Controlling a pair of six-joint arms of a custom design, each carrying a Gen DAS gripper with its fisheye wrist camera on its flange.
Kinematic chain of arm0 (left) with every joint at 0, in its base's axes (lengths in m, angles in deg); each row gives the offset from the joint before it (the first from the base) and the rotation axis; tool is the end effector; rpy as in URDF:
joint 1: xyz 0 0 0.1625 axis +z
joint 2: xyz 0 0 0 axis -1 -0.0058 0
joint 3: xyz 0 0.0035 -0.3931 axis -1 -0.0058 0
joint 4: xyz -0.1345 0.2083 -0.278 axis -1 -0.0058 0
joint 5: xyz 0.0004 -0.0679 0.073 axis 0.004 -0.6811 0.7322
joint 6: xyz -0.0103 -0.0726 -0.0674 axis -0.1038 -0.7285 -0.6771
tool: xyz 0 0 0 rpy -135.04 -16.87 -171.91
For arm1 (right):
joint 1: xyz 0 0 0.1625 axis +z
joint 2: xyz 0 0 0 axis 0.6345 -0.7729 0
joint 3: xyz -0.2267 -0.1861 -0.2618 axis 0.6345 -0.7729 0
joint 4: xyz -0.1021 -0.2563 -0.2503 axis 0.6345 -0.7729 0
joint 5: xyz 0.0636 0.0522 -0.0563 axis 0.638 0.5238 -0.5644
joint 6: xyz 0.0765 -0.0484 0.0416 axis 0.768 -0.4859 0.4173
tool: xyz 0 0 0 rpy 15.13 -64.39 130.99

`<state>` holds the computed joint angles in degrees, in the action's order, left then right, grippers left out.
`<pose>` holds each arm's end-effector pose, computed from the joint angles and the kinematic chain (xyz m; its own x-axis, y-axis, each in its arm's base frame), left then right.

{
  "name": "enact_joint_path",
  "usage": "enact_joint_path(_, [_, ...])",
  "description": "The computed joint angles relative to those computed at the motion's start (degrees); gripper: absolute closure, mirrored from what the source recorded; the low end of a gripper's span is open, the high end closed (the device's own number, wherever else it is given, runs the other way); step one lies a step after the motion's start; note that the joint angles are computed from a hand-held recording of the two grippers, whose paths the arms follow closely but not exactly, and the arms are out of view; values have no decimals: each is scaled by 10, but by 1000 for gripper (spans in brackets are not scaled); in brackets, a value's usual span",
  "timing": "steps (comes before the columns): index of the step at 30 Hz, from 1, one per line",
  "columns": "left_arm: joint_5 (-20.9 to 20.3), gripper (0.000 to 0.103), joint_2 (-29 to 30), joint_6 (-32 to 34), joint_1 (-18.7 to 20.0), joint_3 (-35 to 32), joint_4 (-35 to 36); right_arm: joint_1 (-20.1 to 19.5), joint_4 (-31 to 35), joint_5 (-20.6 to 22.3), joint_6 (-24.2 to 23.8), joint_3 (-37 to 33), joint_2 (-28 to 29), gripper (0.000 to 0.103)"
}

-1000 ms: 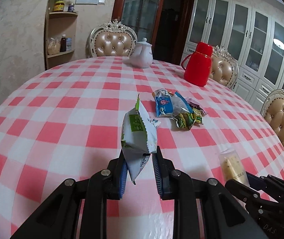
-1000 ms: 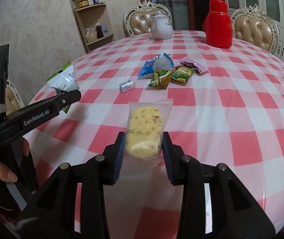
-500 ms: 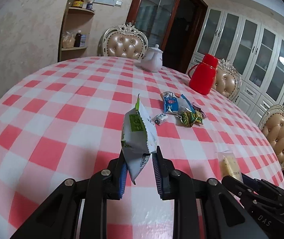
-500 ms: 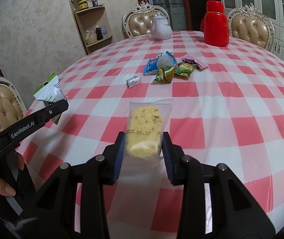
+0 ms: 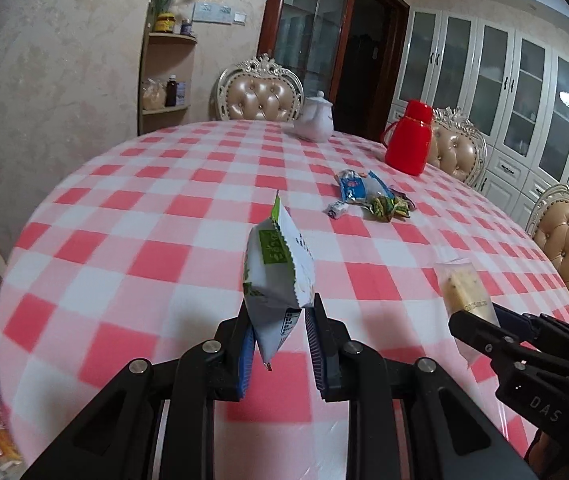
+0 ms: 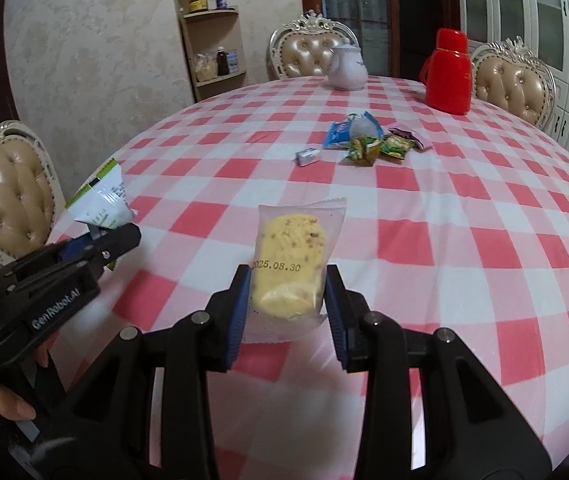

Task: Organize snacks
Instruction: 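Carry the yellow-cake bag and white-green pack to the white box and open both tools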

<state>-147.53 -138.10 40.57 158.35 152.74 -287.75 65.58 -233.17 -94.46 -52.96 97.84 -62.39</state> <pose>-0.0258 -0.5540 0.1454 -0.7760 0.2805 -0.5649 0.6052 0.5834 -0.5416 0.2146 -0.5070 -0.0145 -0.7863 -0.0121 0.6177 -0.4836 0.6342 -0.6032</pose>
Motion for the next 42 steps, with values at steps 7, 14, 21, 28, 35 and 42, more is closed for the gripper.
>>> enact_joint_path(7, [6,78,-64,14,-1,62,-30,30,0,-4,-2,3,20,63])
enact_joint_path(14, [22,78,-109,39,4,103,-45,68,15,-16,-13,-15,46,63])
enact_joint_path(21, [47,78,-161,57,25,133,-50,103,46,-9,-23,-43,73,63])
enact_joint_path(28, [58,78,-208,70,60,143,-48,138,102,19,-37,-89,111,63])
enact_joint_path(35, [60,78,-248,82,92,145,-45,166,152,40,-47,-127,143,63])
enact_joint_path(42, [73,77,-284,88,141,122,-35,178,200,84,-44,-141,159,63])
